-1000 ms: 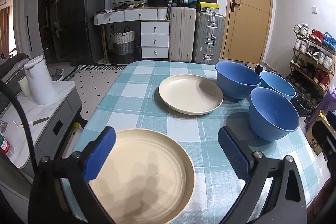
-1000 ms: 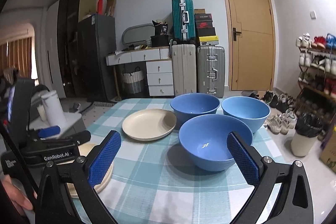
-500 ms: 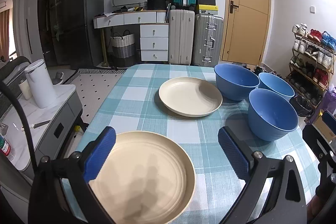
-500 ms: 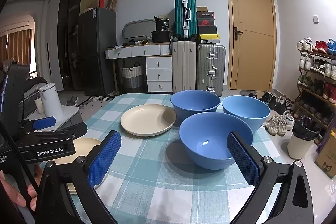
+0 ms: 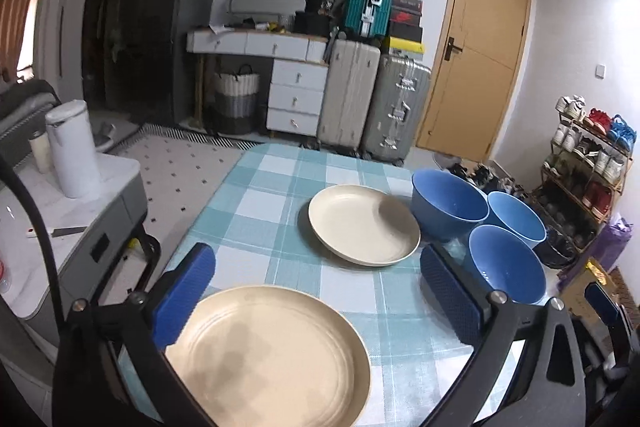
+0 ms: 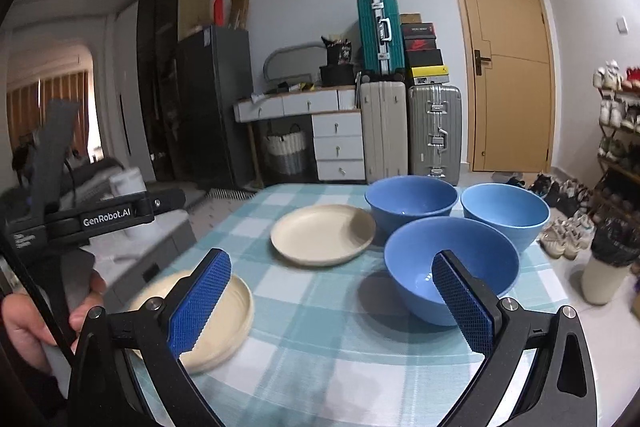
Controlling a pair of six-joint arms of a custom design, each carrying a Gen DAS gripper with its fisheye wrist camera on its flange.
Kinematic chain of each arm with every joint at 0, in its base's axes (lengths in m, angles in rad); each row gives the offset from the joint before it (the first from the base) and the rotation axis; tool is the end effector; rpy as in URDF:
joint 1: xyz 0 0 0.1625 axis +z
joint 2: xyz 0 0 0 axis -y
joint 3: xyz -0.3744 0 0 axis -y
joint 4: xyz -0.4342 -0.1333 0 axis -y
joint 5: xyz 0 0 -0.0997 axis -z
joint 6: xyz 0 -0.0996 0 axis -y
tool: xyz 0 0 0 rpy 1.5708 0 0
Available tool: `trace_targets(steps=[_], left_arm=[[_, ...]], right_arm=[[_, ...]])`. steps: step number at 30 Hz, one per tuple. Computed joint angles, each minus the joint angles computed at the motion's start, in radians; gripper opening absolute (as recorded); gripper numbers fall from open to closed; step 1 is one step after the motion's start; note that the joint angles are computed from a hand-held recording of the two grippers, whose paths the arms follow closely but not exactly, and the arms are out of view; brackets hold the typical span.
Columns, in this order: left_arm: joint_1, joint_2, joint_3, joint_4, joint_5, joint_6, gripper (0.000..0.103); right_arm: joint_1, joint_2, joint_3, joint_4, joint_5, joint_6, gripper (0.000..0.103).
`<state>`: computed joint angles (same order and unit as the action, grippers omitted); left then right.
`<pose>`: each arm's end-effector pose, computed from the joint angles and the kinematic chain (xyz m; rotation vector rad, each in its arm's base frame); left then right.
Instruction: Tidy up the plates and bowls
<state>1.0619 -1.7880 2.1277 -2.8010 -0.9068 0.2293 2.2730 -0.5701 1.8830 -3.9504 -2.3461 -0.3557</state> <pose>-0.0504 -0.4899 0.4116 0.4855 2.3231 -1.2191 0.3950 -0.3684 -0.0023 0.6471 -2.1497 1.4229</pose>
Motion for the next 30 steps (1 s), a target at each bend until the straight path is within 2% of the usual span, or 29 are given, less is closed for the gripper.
trace_targets(steps=[4,7,10,12,13,14,17,19,22,26,30], left_arm=[[0.026,0.043,-0.096,0.069,-0.037,-0.026,0.103],[0.045,0.093,-0.181,0.141,-0.050,-0.057,0.103],[0.057,0.159,-0.267,0.216,-0.038,-0.078,0.103],[0.066,0.228,-0.349,0.295,-0.031,-0.078,0.103],[0.071,0.246,-0.371,0.316,-0.040,-0.071,0.103],[0.081,0.287,-0.421,0.366,-0.046,-0.074,0.103],[0.112,0.381,-0.545,0.517,-0.057,-0.142,0.103],[0.149,0.459,-0.646,0.617,-0.088,-0.209,0.103],[0.194,0.542,-0.750,0.702,-0.113,-0.300,0.103],[0.233,0.646,-0.876,0.836,-0.131,-0.356,0.102],[0.247,0.689,-0.920,0.839,-0.149,-0.338,0.103]], right_arm=[[-0.013,-0.049,-0.008,0.055,0.058,0.126,0.102],[-0.017,-0.072,-0.064,0.179,0.052,0.213,0.102],[-0.029,-0.084,-0.143,0.350,0.063,0.273,0.102],[-0.050,-0.107,-0.179,0.492,0.134,0.326,0.102],[-0.069,-0.118,-0.197,0.561,0.193,0.366,0.102],[-0.080,-0.123,-0.216,0.616,0.219,0.404,0.102],[-0.115,-0.123,-0.291,0.804,0.241,0.557,0.102],[-0.143,-0.117,-0.340,0.922,0.269,0.653,0.102],[-0.181,-0.095,-0.418,1.091,0.292,0.777,0.102],[-0.211,-0.040,-0.526,1.255,0.294,0.832,0.102],[-0.226,0.010,-0.597,1.337,0.297,0.853,0.102]])
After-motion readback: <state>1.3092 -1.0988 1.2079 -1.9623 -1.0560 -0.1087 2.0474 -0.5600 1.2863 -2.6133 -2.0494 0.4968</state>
